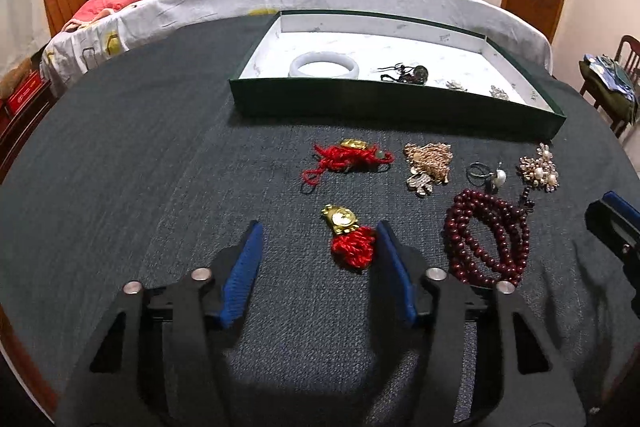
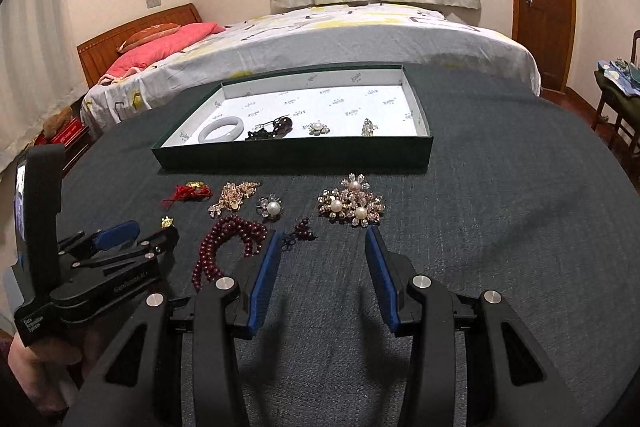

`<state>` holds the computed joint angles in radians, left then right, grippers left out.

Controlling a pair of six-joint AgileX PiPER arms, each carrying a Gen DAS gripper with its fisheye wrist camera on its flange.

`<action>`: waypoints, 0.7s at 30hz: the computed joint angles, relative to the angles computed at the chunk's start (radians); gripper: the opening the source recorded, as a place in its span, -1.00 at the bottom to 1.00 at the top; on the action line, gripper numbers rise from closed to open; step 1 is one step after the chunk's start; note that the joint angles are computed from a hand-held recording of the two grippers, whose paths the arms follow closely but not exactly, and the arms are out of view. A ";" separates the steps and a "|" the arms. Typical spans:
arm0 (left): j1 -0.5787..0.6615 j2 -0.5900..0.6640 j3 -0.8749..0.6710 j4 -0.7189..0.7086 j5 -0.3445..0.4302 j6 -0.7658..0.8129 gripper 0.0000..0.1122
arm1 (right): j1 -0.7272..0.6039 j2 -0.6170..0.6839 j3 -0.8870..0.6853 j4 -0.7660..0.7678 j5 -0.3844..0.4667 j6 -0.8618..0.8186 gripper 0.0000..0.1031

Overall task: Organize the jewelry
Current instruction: 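Grasp the red tassel with gold charm with the left tool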

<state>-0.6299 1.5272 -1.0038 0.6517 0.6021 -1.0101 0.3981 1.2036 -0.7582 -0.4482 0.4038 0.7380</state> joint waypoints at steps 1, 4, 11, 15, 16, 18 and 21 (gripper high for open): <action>-0.002 0.000 0.000 -0.001 -0.005 0.006 -0.24 | 0.003 0.000 0.000 -0.003 0.002 0.004 -0.15; -0.003 -0.006 0.007 -0.012 -0.027 0.030 -0.51 | 0.007 0.002 -0.001 -0.006 0.003 0.008 -0.15; 0.023 -0.028 0.030 -0.050 -0.065 0.065 -0.76 | 0.017 0.010 -0.005 -0.014 0.007 0.018 -0.15; 0.039 -0.051 0.047 -0.040 -0.065 0.057 -0.77 | 0.021 0.015 -0.004 -0.011 0.004 0.016 -0.15; 0.040 -0.058 0.050 -0.033 -0.062 0.052 -0.77 | 0.024 0.018 -0.007 -0.010 0.005 0.016 -0.15; 0.043 -0.077 0.057 -0.013 -0.054 0.039 -0.77 | 0.031 0.025 -0.012 -0.009 0.007 0.015 -0.15; 0.048 -0.109 0.066 0.003 -0.037 0.029 -0.77 | 0.049 0.045 -0.028 -0.012 0.009 0.021 -0.15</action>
